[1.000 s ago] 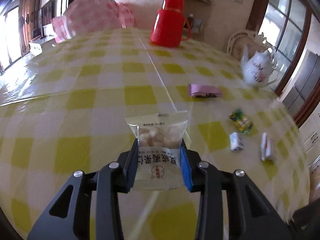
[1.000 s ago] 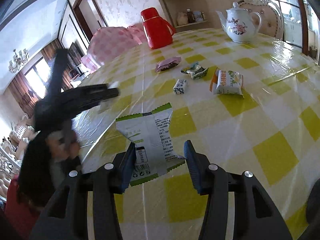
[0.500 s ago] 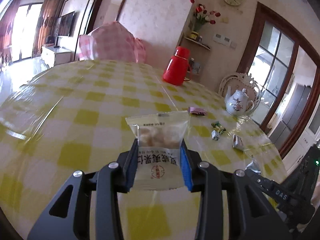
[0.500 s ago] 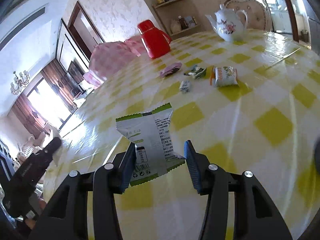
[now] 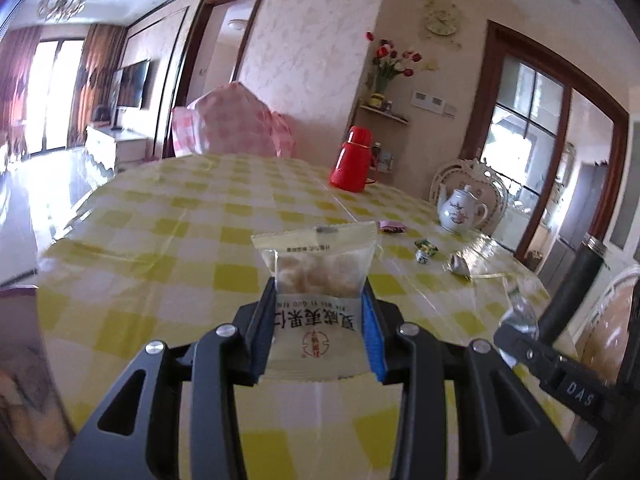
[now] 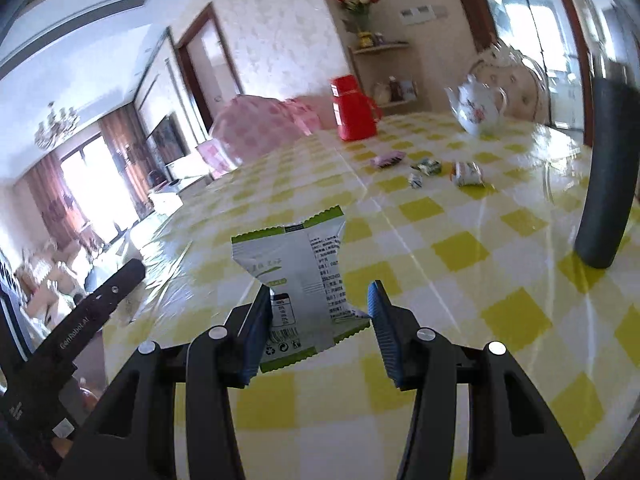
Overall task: Organize snacks
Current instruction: 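Carry both packets over the purple-rimmed bin and open both tools to drop them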
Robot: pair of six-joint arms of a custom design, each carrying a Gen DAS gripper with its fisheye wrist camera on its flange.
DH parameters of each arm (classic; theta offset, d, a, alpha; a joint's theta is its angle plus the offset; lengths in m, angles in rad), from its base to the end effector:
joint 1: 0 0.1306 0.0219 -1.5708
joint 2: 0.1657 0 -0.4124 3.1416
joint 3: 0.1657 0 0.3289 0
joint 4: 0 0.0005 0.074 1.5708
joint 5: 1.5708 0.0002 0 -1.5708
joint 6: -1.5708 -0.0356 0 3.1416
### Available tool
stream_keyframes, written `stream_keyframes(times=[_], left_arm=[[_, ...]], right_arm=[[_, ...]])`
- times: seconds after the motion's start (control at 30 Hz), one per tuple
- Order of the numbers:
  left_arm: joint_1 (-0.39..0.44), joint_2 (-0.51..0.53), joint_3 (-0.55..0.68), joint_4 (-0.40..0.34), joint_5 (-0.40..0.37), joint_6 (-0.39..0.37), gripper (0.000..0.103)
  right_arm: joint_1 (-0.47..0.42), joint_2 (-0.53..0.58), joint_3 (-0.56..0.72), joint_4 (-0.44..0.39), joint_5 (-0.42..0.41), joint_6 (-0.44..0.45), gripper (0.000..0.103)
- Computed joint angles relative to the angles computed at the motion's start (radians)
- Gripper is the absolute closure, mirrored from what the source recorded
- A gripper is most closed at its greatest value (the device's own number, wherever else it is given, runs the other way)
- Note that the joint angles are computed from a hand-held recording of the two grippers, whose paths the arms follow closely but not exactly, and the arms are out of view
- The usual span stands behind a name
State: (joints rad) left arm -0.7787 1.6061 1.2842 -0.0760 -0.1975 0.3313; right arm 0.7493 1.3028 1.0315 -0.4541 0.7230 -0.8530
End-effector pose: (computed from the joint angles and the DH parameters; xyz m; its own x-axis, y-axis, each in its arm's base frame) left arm 0.3723 -0.3582 0.3883 -0.4430 -0.0110 -0.8965 0.4398 0.8687 -0.2280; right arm 0.2887 0.2357 0.3858 -0.4312 0.3703 -0.8228 0.2684 0.9233 0.2749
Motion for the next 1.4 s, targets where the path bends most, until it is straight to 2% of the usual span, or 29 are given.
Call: stream_keyframes(times=[0.33,0.47,0.57,0.9,1.13,1.23,1.4], left_arm=[[0.0,-0.14,-0.129,0.029,-0.031,-0.078,0.064],[0.006,-0.181,-0.164,0.023,-0.038,-0.112,0.064],[0.025,-0.203,-0.183,0.006,-0.032,-0.122,0.064],[0.117,-0.276,-0.229,-0.083,-0.034,-0.172,0.063],[0.245,-0.308,-0.223,-0.195,0.023,-0.24,0.063],[0.31,-0.315,-0.224,-0.243,0.025,-0.278,0.063],[0.429,-0.326,-0.216,-0.32,0.078,-0.315,0.063]], right_arm=[[0.12,-0.026,0.045,-0.105,0.091,-0.007,0.055],[0.168,-0.02,0.066,-0.148,0.121,-0.014,0.055],[0.188,-0.002,0.087,-0.151,0.12,0.004,0.055],[0.254,0.125,0.209,-0.094,0.053,0.14,0.055],[0.291,0.243,0.334,-0.09,-0.046,0.224,0.055],[0.304,0.306,0.404,-0.109,-0.096,0.264,0.055],[0.328,0.399,0.508,-0.147,-0.157,0.332,0.055]])
